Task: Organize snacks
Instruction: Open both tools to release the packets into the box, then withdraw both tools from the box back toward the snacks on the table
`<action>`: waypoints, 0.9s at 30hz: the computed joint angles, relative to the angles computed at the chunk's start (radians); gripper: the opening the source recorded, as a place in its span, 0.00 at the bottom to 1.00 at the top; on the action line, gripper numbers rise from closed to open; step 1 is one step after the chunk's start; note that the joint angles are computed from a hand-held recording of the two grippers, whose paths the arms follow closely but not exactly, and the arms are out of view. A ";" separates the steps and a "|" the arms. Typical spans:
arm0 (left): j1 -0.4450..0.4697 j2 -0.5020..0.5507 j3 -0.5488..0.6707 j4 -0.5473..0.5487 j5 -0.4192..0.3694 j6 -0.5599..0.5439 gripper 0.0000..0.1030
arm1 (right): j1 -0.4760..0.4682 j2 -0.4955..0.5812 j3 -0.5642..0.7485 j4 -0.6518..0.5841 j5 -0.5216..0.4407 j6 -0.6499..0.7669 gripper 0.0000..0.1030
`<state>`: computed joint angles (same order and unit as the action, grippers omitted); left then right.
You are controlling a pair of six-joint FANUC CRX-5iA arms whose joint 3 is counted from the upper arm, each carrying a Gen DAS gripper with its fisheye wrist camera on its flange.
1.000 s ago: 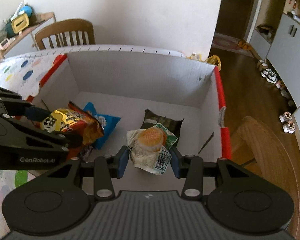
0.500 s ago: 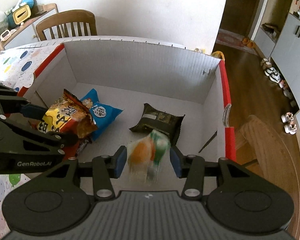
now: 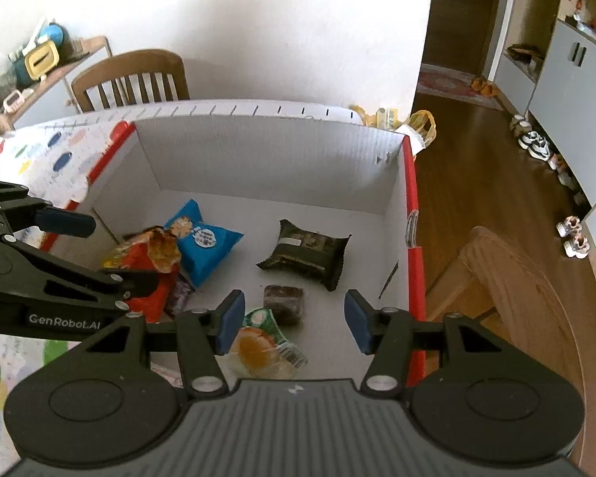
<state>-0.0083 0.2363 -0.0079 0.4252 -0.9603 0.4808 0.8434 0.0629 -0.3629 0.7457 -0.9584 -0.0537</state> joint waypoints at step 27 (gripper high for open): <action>0.211 -0.109 -0.099 0.331 -0.133 -0.244 0.79 | 0.153 -0.005 0.091 0.222 -0.071 -0.141 0.76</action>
